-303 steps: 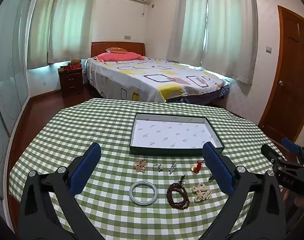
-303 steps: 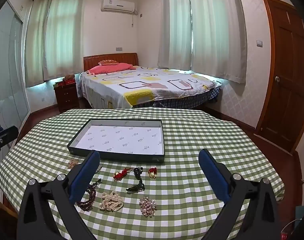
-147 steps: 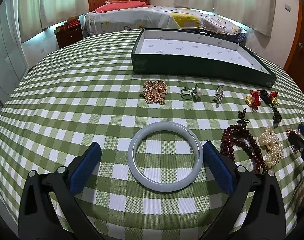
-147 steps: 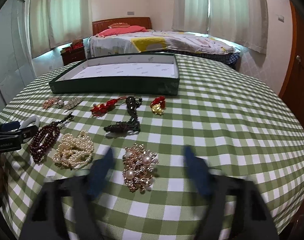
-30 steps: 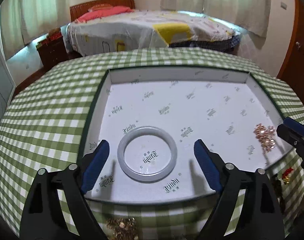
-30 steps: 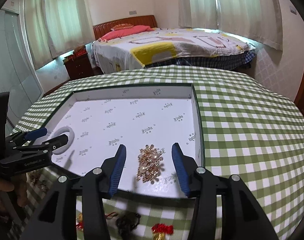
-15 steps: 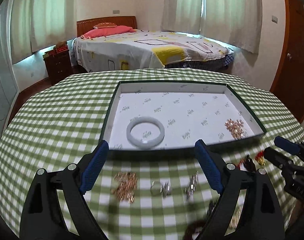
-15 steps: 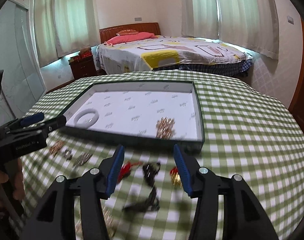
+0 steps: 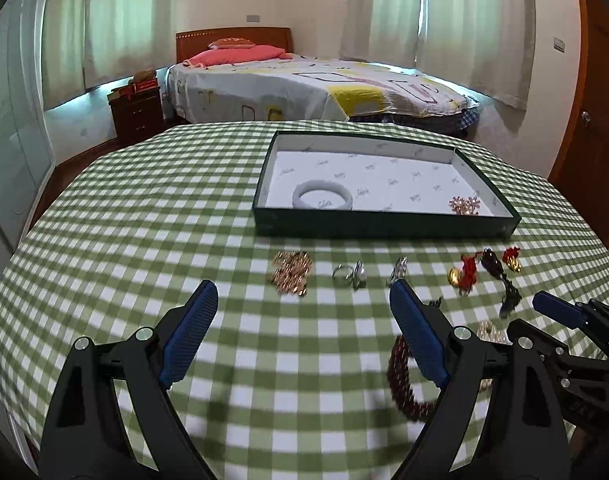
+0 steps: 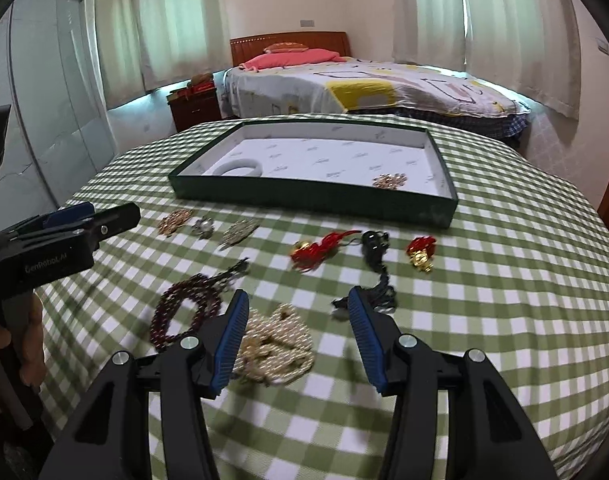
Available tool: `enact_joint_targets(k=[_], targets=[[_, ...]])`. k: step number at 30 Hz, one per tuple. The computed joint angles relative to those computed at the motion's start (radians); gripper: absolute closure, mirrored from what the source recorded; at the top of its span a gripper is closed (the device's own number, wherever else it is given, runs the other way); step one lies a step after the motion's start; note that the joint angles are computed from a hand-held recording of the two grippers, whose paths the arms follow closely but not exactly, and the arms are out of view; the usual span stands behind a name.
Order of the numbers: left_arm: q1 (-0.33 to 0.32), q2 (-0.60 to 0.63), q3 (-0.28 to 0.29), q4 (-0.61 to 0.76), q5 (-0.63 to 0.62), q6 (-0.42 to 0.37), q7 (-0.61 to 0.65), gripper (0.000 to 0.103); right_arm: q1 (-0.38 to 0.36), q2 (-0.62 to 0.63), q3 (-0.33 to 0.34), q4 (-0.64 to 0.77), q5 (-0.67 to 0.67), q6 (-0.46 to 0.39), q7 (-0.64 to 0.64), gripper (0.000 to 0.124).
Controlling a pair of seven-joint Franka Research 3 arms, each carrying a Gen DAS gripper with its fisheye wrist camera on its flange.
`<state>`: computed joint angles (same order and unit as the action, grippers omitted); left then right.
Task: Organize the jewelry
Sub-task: 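Move the right tool to the pearl necklace while the left tool approaches the red bead mala, then grasp the pearl necklace with the right tool while the left tool grasps the red bead mala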
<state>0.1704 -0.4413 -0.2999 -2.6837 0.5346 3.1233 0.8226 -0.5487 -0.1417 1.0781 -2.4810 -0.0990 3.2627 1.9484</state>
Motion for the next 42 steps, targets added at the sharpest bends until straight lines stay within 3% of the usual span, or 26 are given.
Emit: enact_joint_targets(k=[3, 9, 13, 18, 21, 23, 29, 38, 42], targets=[[-0.01, -0.027, 0.009, -0.025, -0.005, -0.003, 0.0, 0.017, 0.012, -0.01, 0.004, -0.005, 0.001, -0.002, 0.004, 0.073], [-0.037, -0.053, 0.034, -0.054, -0.025, -0.017, 0.014, 0.017, -0.07, -0.002, 0.089, 0.012, -0.05, -0.046, 0.062, 0.07], [-0.052, -0.057, 0.043, -0.067, -0.037, -0.024, 0.026, 0.017, -0.162, 0.018, 0.171, 0.03, -0.12, -0.085, 0.129, 0.066], [-0.061, -0.047, 0.038, -0.063, -0.043, -0.03, 0.035, 0.017, -0.197, 0.055, 0.2, 0.045, -0.21, -0.116, 0.179, 0.066], [-0.065, -0.043, 0.034, -0.062, -0.043, -0.031, 0.037, 0.017, -0.198, 0.054, 0.194, 0.046, -0.255, -0.116, 0.208, 0.08], [-0.066, -0.04, 0.027, -0.059, -0.042, -0.033, 0.034, 0.017, -0.156, 0.06, 0.15, 0.042, -0.267, -0.109, 0.211, 0.095], [-0.116, -0.029, 0.05, -0.058, -0.051, -0.028, 0.057, 0.017, 0.045, 0.049, -0.052, 0.019, -0.235, -0.092, 0.178, 0.107], [-0.275, 0.031, 0.135, -0.039, -0.126, -0.003, 0.176, 0.014, 0.19, -0.021, -0.254, -0.046, -0.247, -0.048, 0.245, 0.108], [-0.291, 0.075, 0.119, -0.011, -0.147, -0.007, 0.206, 0.014, 0.234, -0.039, -0.315, -0.074, -0.196, -0.029, 0.222, 0.108]])
